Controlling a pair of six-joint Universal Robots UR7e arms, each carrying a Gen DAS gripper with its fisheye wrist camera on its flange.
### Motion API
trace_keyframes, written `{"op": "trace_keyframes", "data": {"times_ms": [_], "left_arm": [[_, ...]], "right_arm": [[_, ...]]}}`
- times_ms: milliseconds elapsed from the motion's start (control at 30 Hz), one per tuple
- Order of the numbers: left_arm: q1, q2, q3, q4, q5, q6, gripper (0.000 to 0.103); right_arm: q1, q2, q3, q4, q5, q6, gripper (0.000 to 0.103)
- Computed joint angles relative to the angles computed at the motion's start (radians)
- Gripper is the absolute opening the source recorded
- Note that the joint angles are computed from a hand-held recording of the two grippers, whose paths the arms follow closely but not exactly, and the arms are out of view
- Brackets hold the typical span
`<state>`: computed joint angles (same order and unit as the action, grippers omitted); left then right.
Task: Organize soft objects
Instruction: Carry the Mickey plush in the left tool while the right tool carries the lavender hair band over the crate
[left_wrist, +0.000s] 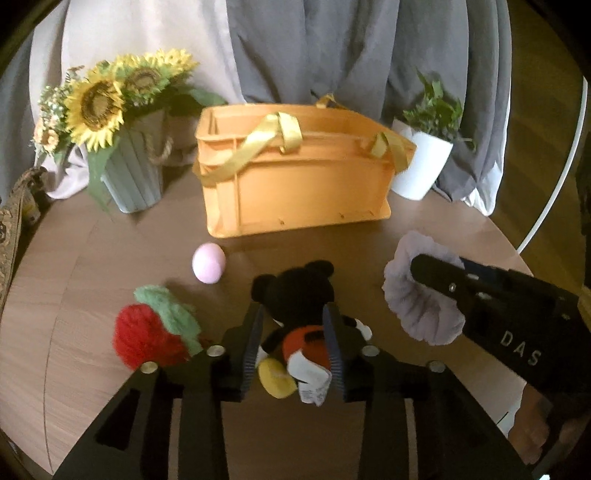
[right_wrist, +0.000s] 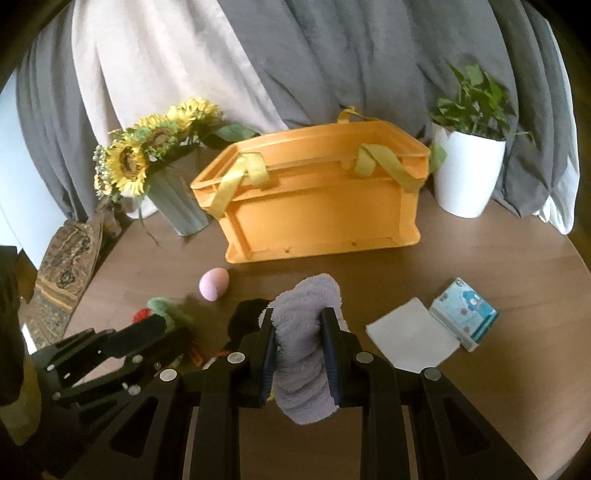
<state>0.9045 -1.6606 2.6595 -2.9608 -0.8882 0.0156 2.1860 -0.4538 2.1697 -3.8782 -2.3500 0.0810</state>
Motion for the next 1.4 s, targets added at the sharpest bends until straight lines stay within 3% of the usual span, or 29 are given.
{"op": "trace_keyframes", "data": {"times_ms": [333, 567, 800, 1133, 1400], "left_arm": [[0.045, 0.101, -0.021, 0.033, -0.046, -0.058, 0.042], [0.052, 0.196, -0.034, -0.015, -0.004, -0.047, 0.043], [0.061, 0.209, -0.037, -0.034, -0.005, -0.03, 0.039], [0.001, 0.068, 0.011, 0.053, -0.006, -0.077, 0.038], [-0.101, -0.077, 0.058, 0.099, 0.053, -0.142, 0.038]], "right_arm": [[-0.047, -0.002, 0.036, -0.024, 0.017, 0.002, 0.024], [-0.061, 0.01, 0.04, -0.054, 0.021, 0.006, 0.024], [-0.051, 0.017, 0.039, -0.076, 0.021, -0.004, 0.024], [0.003, 0.002, 0.045, -0.096, 0.01, -0.031, 0.024], [0.037, -0.023, 0.057, -0.114, -0.009, -0.057, 0.024]]}}
